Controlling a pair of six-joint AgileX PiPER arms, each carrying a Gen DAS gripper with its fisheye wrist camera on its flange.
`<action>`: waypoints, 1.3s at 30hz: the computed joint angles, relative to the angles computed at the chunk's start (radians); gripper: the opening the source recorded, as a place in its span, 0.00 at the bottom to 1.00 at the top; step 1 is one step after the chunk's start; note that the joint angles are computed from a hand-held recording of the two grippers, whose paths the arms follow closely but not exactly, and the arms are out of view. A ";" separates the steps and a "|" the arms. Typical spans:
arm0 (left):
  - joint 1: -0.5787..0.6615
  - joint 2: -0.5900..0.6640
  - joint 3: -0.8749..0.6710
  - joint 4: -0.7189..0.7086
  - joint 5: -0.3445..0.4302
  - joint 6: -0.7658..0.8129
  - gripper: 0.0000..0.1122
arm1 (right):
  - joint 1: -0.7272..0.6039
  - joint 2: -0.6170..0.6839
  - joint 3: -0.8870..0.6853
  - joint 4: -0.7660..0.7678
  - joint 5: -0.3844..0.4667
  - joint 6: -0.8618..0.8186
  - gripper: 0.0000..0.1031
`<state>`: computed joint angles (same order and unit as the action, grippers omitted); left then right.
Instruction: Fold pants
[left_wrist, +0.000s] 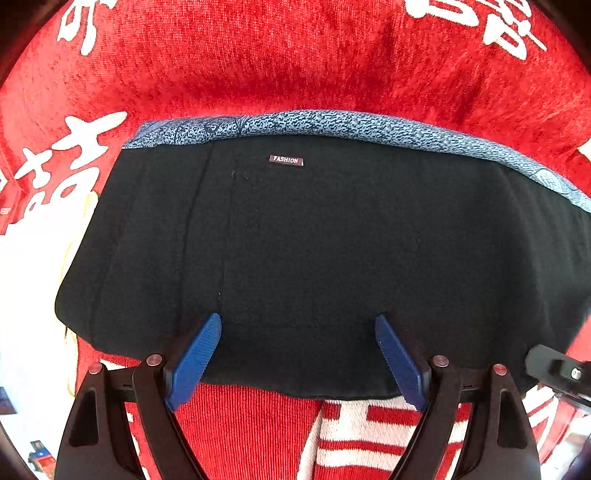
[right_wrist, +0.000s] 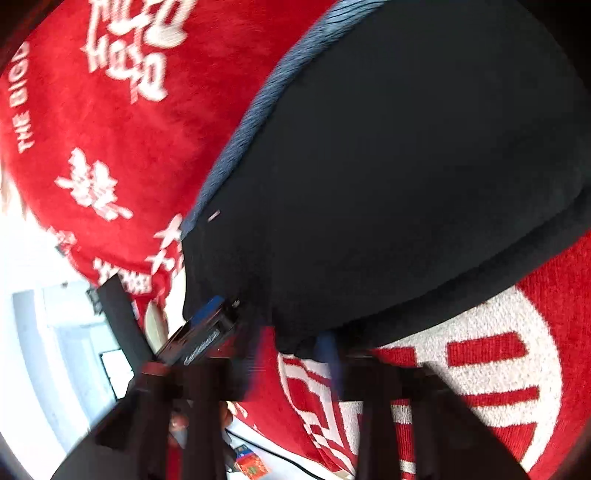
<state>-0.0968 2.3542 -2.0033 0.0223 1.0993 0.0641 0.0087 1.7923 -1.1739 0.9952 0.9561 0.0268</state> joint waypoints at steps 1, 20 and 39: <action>0.004 -0.007 0.003 -0.011 0.007 0.014 0.77 | 0.002 -0.016 -0.006 -0.018 -0.003 0.018 0.08; -0.117 -0.089 0.025 -0.050 0.014 0.029 0.77 | -0.066 -0.145 -0.167 -0.494 0.198 0.053 0.11; -0.245 -0.107 0.105 0.031 -0.013 -0.076 0.77 | -0.193 -0.170 -0.062 -0.574 0.229 0.012 0.11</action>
<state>-0.3416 2.2471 -1.8985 0.0529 1.0860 -0.0116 -0.1843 1.6228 -1.2362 0.4209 1.1848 0.0392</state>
